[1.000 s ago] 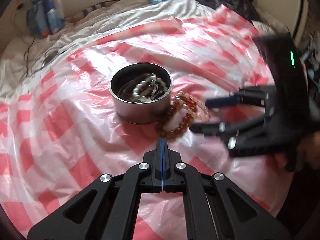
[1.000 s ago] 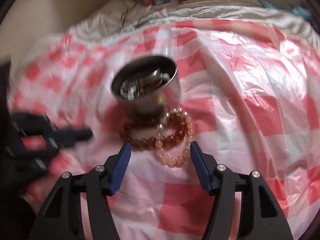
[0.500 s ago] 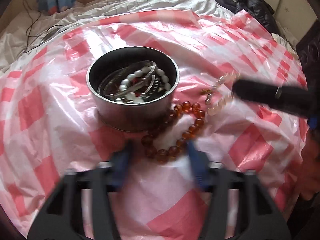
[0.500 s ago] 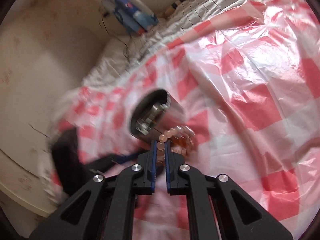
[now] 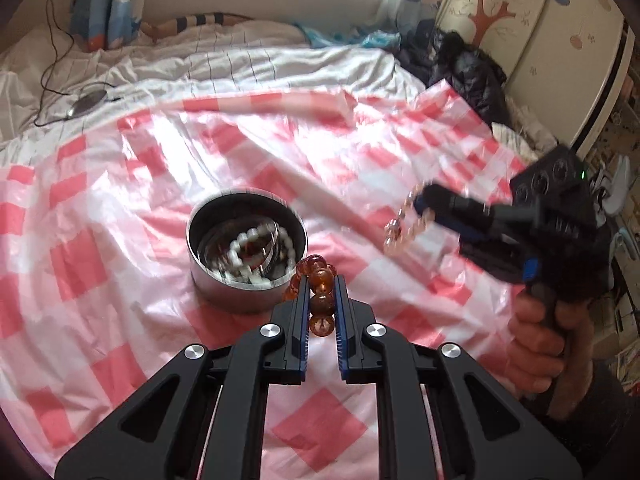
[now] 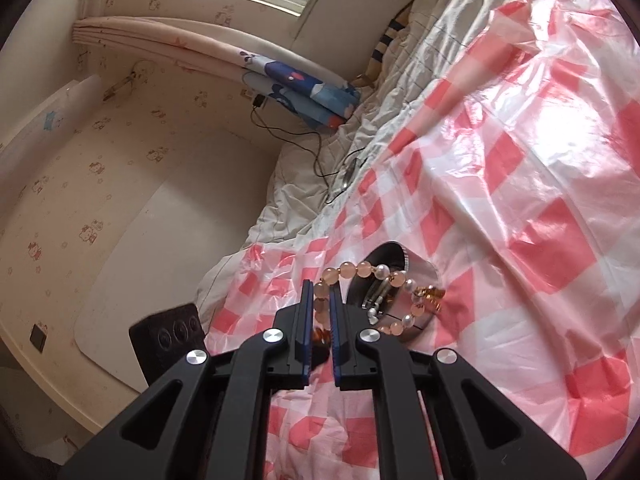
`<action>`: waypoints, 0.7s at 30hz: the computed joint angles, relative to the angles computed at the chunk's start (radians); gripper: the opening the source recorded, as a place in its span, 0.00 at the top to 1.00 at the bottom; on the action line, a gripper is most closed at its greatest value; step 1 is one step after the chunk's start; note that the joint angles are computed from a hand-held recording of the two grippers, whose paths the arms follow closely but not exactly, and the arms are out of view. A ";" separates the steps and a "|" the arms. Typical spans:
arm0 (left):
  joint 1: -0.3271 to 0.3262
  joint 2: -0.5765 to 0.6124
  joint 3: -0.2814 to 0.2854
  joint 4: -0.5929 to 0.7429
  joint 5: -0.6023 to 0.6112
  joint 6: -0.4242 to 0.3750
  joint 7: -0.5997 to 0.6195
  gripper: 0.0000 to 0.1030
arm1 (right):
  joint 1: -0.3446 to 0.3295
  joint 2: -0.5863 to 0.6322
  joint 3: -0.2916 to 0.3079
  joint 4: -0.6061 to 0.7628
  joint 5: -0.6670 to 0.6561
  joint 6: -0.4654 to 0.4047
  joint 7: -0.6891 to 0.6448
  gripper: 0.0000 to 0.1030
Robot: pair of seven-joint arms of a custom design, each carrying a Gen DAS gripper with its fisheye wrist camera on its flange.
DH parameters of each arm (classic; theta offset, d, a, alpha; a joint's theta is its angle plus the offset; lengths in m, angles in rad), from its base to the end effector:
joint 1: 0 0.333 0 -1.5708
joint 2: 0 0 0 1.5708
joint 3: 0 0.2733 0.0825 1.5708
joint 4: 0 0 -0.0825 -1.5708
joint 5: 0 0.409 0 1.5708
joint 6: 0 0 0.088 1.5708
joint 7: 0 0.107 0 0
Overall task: Organize jewelry
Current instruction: 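Drop the amber bracelet into the tin with the left gripper while the right drops the pink bracelet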
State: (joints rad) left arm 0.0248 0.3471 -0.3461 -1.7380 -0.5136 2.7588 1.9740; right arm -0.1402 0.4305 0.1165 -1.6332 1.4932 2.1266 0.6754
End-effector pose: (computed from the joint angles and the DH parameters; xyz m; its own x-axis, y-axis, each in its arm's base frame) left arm 0.6758 -0.1797 0.4096 -0.3451 -0.8893 0.3002 -0.7588 0.0761 -0.6469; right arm 0.7033 0.0188 0.3649 0.2919 -0.4283 -0.8552 -0.8366 0.3192 -0.4453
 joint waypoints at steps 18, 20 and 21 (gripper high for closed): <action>-0.104 0.121 0.165 0.174 0.422 -0.060 -0.561 0.56 | -0.002 0.271 0.104 0.365 -0.132 -0.051 0.091 0.91; -0.080 0.100 0.146 0.148 0.430 -0.052 -0.570 0.55 | 0.010 0.321 0.115 0.434 -0.173 -0.062 0.119 0.90; -0.076 0.093 0.145 0.140 0.440 -0.052 -0.581 0.55 | 0.031 0.342 0.105 0.469 -0.229 -0.055 0.154 0.87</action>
